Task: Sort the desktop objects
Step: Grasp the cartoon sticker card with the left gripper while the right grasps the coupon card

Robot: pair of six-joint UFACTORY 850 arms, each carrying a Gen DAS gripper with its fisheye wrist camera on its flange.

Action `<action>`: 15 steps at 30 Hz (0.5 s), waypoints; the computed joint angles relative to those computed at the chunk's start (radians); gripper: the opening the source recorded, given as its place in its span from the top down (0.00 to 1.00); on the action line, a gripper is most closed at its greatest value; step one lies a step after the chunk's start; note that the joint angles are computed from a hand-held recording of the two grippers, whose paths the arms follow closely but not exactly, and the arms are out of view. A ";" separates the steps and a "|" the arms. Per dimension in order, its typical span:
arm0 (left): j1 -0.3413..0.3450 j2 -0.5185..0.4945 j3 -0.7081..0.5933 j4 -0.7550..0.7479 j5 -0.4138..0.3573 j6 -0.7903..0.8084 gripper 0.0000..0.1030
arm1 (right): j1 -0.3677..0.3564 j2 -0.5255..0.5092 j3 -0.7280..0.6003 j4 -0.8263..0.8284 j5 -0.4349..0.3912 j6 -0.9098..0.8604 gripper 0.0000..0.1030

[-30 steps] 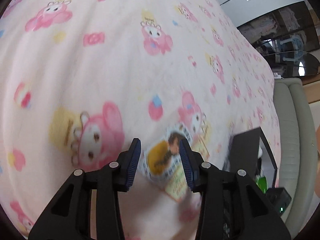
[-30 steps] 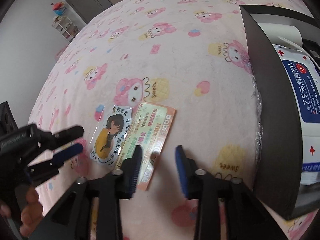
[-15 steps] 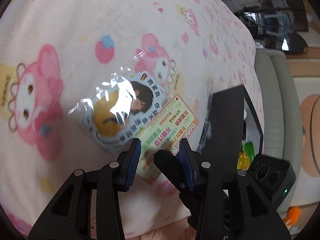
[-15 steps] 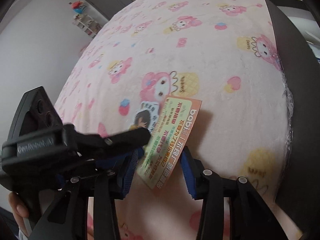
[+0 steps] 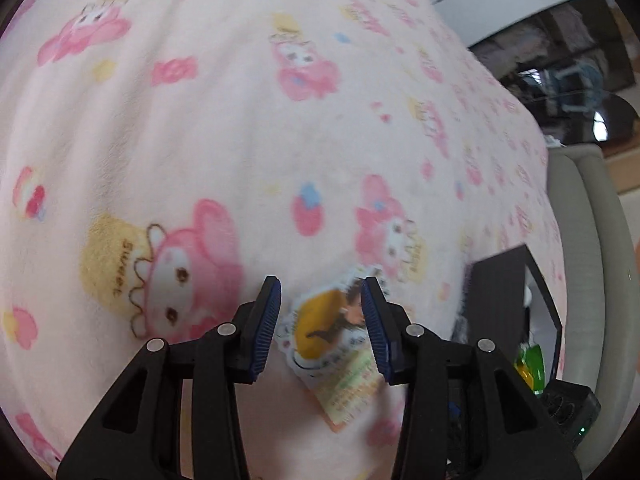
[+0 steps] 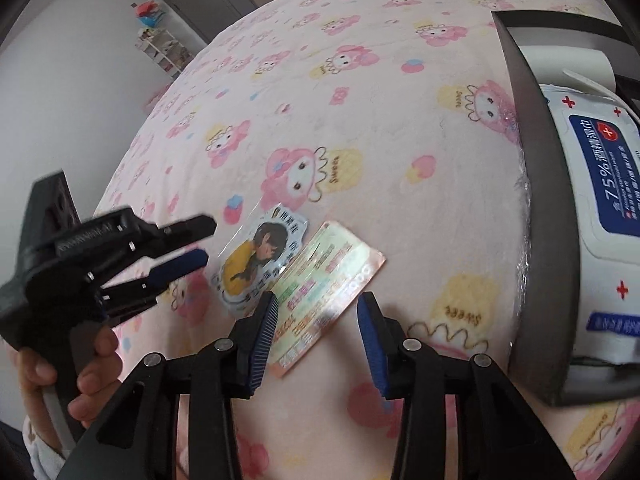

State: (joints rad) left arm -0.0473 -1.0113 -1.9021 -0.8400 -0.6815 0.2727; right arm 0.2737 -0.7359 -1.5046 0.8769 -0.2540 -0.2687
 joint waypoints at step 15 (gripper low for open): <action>-0.016 -0.045 -0.050 -0.025 -0.142 0.101 0.80 | -0.012 -0.111 -0.119 0.396 -0.080 -0.387 0.82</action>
